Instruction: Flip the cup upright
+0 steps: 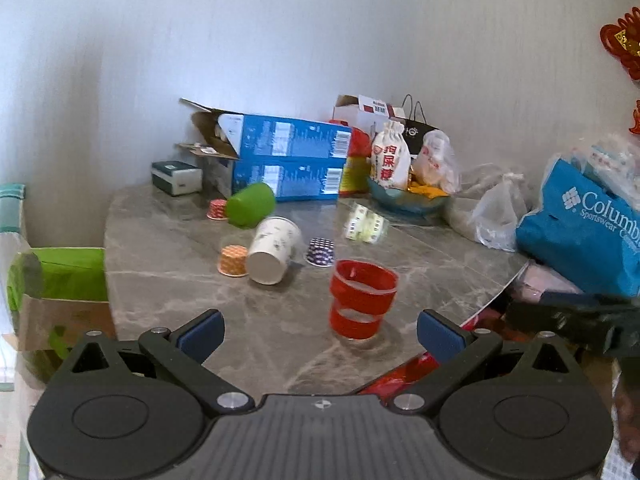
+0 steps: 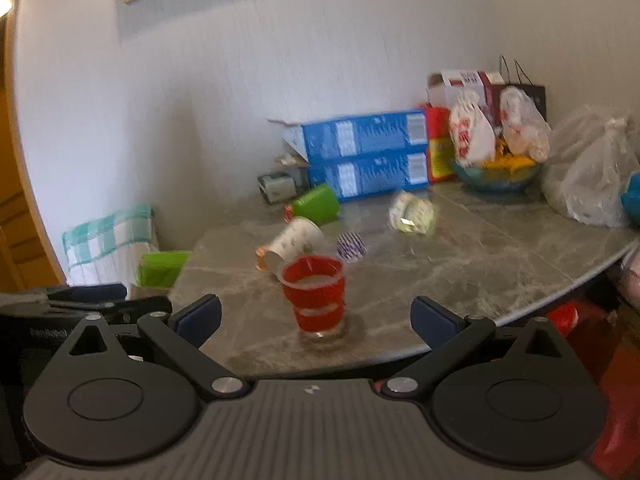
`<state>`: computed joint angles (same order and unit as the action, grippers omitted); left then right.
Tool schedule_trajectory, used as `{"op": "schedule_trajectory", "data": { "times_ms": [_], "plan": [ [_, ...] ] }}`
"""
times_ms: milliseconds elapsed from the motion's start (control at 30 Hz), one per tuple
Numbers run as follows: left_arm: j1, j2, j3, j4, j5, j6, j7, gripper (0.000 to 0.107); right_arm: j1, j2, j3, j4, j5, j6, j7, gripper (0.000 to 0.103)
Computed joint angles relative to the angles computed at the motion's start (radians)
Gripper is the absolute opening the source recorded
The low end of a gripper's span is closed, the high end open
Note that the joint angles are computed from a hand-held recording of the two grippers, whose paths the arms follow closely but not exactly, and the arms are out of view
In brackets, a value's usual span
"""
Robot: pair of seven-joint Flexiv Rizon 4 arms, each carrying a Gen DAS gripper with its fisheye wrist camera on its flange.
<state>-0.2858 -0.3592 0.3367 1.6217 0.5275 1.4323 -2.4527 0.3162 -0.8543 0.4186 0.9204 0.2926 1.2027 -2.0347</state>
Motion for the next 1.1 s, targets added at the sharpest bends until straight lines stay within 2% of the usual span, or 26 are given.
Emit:
{"op": "schedule_trajectory", "data": {
  "times_ms": [100, 167, 333, 767, 1100],
  "plan": [
    [-0.011, -0.012, -0.005, -0.038, -0.002, -0.059, -0.008, 0.103, 0.000, -0.018, -0.015, -0.040, -0.008, -0.061, 0.028, 0.102],
    [-0.003, -0.010, -0.025, -0.052, -0.015, -0.102, -0.002, 0.103, 0.009, -0.028, -0.037, -0.060, -0.014, -0.070, 0.049, 0.102],
    [0.022, -0.008, -0.074, -0.081, -0.026, -0.181, 0.032, 0.103, -0.004, -0.019, -0.029, -0.067, 0.003, -0.104, 0.034, 0.102],
    [0.032, 0.006, -0.111, -0.113, 0.046, -0.257, 0.004, 0.103, 0.003, 0.002, -0.046, -0.061, 0.025, -0.149, 0.000, 0.102],
    [0.046, 0.013, -0.128, -0.115, 0.062, -0.271, -0.005, 0.103, 0.008, -0.013, -0.055, -0.102, 0.035, -0.185, -0.001, 0.102]
  ]
}}
